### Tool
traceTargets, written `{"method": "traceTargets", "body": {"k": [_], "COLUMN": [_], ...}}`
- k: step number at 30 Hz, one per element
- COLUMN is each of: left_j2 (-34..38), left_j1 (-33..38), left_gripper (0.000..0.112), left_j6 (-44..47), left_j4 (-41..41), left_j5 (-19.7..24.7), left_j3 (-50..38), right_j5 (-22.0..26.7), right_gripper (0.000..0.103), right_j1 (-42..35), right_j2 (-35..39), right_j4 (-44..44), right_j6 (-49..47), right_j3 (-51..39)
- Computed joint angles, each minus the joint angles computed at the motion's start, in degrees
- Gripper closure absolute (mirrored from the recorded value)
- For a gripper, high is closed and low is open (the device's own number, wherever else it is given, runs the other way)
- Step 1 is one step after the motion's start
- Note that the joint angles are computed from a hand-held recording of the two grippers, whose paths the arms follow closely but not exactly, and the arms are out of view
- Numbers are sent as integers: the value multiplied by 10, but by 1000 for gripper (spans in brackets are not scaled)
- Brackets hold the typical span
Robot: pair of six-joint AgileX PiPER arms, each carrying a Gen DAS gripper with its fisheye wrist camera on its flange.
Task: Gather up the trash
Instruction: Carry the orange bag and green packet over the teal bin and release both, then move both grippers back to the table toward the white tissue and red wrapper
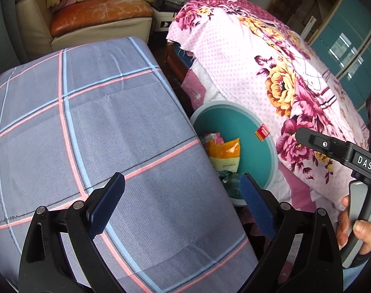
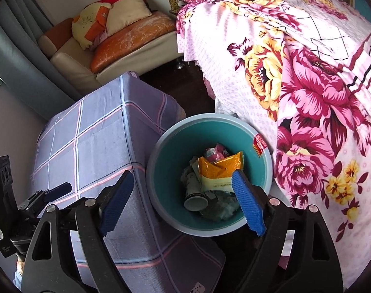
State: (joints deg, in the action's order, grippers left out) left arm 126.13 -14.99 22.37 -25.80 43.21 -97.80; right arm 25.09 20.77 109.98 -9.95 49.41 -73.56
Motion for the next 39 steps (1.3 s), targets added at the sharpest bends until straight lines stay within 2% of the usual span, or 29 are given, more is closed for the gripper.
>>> {"method": "traceTargets", "body": {"k": [11,20,32,39], "left_j2": [-55,-119,-209,-246], "left_j1": [39,109,234,345], "left_gripper": [17,17,17,17], "left_j6": [68,158,273,341], "left_j4": [-51,-116,-172,-165], "left_j5": [-16,-18,-2,15], "left_j3": [85,177,284,328], "right_j5": [46,110,209,278], "right_gripper": [20,20,19,19], "right_j1": [51,119,222,272], "right_j2": [-12,4,54,128], "right_j4": [-45,-58,-68,-40], "right_j6": [76,102,110,62], "right_j3": [-12,-77,-211,-349]}}
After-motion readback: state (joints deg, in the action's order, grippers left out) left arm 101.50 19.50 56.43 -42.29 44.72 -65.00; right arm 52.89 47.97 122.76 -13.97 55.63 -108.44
